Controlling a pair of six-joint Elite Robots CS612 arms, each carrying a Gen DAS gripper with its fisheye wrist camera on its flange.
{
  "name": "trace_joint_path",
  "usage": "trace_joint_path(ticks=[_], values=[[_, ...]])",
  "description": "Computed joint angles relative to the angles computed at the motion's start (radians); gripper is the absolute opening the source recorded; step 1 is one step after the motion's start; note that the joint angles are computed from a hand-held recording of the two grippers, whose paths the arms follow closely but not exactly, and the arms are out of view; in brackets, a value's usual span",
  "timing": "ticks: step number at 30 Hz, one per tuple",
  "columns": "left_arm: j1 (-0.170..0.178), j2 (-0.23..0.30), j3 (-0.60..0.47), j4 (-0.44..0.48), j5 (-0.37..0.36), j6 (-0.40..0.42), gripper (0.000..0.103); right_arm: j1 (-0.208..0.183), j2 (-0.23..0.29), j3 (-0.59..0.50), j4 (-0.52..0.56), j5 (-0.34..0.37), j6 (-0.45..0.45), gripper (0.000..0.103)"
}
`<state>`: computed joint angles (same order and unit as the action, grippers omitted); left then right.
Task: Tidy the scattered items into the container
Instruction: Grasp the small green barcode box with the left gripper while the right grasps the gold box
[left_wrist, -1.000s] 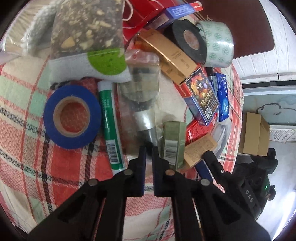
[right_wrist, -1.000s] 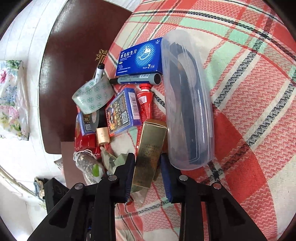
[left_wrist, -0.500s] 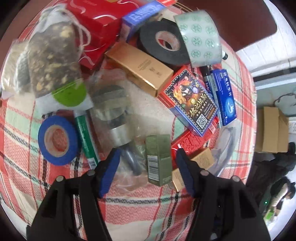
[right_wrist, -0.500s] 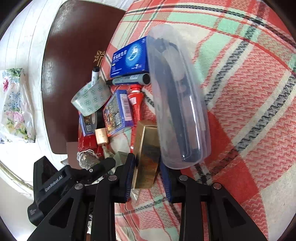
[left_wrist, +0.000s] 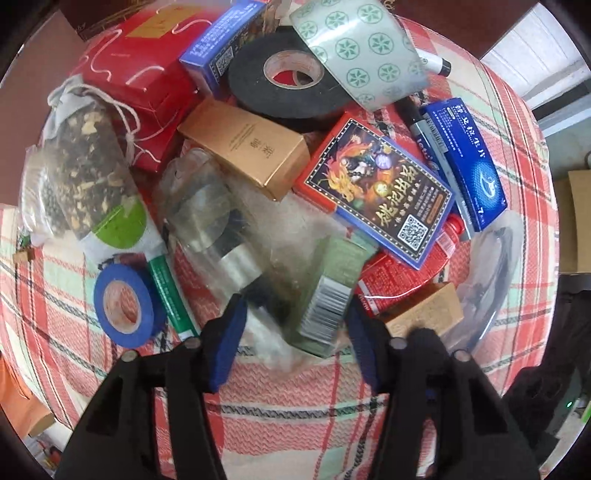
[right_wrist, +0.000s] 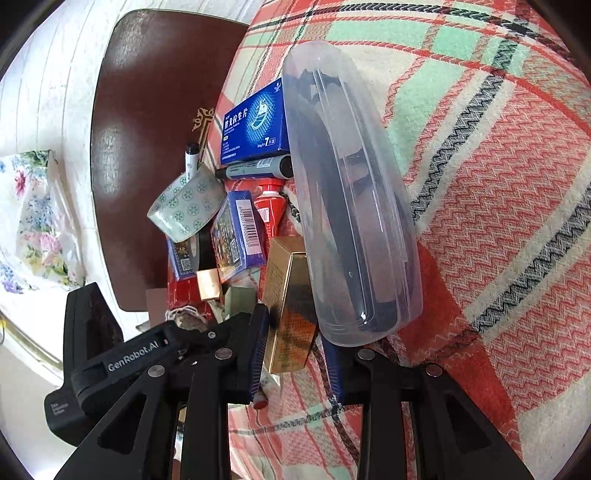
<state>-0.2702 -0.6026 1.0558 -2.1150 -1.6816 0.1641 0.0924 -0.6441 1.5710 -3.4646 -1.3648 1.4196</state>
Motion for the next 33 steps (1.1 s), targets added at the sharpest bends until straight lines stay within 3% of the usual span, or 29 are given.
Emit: trace_joint_path(ticks=[2, 4, 12, 16, 19, 21, 22, 23, 33], values=[[0.013, 0.002, -0.007, 0.006, -0.041, 0.0, 0.031, -0.002, 0.003, -0.002, -0.013, 0.006, -0.01, 0.031], [0.029, 0.013, -0.035, 0.055, -0.11, 0.001, 0.024, -0.002, 0.007, -0.004, -0.026, 0.008, -0.013, 0.031], [0.072, 0.016, -0.065, 0.105, -0.227, 0.037, 0.022, -0.008, 0.017, -0.005, -0.072, 0.009, 0.033, 0.031], [0.093, -0.001, -0.055, 0.084, -0.236, 0.06, 0.022, -0.013, 0.021, -0.023, -0.037, 0.007, 0.038, 0.031], [0.082, 0.012, -0.073, 0.083, -0.223, 0.014, 0.024, -0.017, 0.021, -0.036, -0.003, 0.008, 0.028, 0.031], [0.084, 0.039, -0.124, 0.145, -0.21, 0.011, 0.037, -0.019, 0.023, -0.037, -0.004, 0.011, 0.034, 0.031], [0.085, 0.05, -0.148, 0.173, -0.205, 0.011, 0.049, -0.019, 0.025, -0.038, -0.009, 0.011, 0.035, 0.031], [0.086, 0.062, -0.168, 0.188, -0.207, 0.013, 0.051, -0.019, 0.026, -0.038, -0.013, 0.012, 0.037, 0.031], [0.083, 0.091, -0.216, 0.172, -0.192, 0.005, 0.054, -0.023, 0.034, -0.049, -0.015, 0.01, 0.02, 0.031]])
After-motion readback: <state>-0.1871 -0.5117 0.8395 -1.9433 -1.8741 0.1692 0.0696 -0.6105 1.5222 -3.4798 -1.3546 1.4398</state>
